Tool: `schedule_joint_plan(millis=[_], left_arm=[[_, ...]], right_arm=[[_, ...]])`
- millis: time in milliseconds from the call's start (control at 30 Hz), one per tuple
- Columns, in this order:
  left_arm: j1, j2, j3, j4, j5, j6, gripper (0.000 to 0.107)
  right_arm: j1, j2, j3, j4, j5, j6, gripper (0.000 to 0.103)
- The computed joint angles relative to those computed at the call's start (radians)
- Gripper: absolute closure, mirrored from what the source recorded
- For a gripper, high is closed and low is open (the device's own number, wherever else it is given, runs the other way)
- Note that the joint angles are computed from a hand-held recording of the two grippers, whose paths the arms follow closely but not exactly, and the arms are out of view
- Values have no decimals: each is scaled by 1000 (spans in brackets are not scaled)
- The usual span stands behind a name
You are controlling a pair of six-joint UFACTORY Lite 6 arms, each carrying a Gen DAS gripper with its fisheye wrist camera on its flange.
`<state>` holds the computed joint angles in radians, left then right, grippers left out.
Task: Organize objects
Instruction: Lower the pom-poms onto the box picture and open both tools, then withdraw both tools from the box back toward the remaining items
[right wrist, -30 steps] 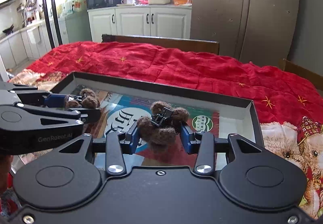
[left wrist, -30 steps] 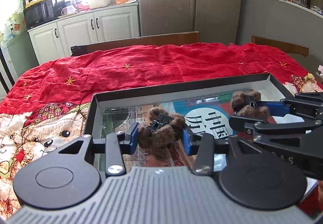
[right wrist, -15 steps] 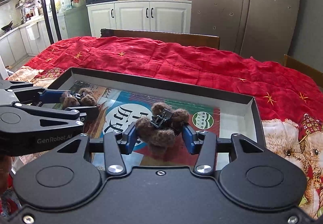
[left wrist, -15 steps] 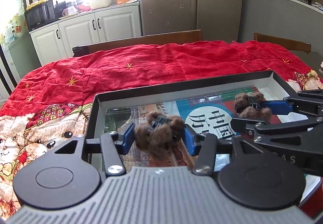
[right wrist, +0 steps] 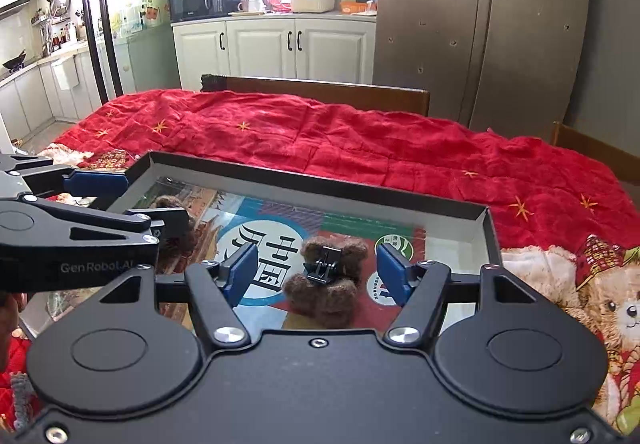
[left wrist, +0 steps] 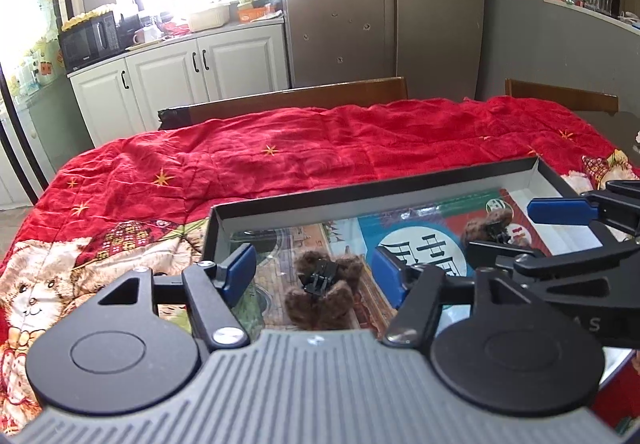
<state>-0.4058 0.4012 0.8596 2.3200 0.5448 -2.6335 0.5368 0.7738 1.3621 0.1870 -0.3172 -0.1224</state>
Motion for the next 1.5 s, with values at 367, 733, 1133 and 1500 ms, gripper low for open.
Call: schedule_joint_plan(millis=[367,733,1133,1500], left_arm=[[-49,-190,-124,-138,23,118,28],[-122,-432,-285,-319,51,287,25],[-274,-704,-467,-575,116,497,21],[-490,-937,-641,-802,218,591,21]], right_arm=[[6,-200,-211,-30,-53,25,39],[37,-470,-489,37,-86,-86,39],[32,-727,-757,10,-80,-58,39],[-30,-953,-984,-128,-50,87,39]])
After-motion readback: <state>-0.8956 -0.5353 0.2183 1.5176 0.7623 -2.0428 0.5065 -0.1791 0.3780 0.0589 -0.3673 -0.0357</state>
